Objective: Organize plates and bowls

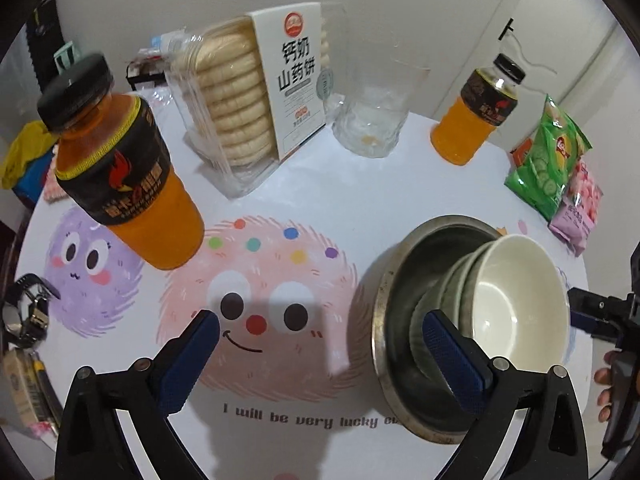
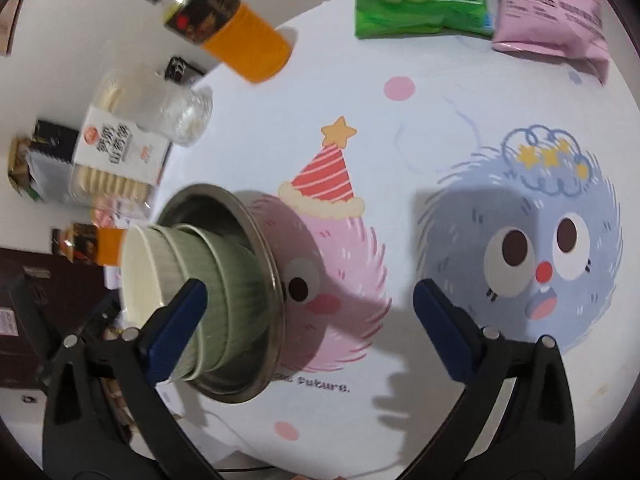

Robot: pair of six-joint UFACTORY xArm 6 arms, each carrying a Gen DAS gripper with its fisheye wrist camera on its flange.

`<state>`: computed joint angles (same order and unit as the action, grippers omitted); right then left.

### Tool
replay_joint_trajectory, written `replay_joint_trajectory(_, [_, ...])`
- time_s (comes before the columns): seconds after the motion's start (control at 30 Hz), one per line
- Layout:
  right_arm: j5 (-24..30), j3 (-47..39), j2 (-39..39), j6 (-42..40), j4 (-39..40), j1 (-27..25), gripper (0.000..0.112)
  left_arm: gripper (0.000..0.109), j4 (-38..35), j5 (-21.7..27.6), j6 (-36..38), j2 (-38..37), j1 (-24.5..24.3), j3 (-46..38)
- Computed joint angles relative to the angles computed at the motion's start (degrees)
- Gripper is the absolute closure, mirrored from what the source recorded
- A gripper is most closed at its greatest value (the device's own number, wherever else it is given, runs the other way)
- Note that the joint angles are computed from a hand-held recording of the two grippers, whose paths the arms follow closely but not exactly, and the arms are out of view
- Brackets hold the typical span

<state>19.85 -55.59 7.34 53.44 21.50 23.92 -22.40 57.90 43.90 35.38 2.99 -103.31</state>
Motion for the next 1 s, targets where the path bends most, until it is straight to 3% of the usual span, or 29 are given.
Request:
replay_joint_trajectory(0.23, [6.50,-4.25,-0.99,6.40,-10.44,-0.40,0.010,0.006,1.94,-0.57,1.14,-4.90,-1.24,5.34])
replay_joint_trajectory(0.57, [17.22,-9.18,-2.99,7.00,-11.23,1.13,0.010,0.006,5.17,1.93,0.60,-12.01,-1.25,8.69])
replay_joint_trajectory(0.73, [21.53,-12.91,-3.52,10.02,-16.18,3.02,0.010,0.006,4.58,1.09,0.02,-15.83,-0.90,11.13])
replay_joint_trajectory(0.87, [30.45,-18.86,-2.34,13.45,-21.58,4.89,0.010,0.006,4.42,-0.92,-0.01,-19.31,-0.63,13.67])
replay_joint_trajectory(1.0, [30.73,-19.32,-3.60,16.90,-24.24,6.25,0.010,0.006,2.36,-2.48,1.48,-22.20,0.05,15.36])
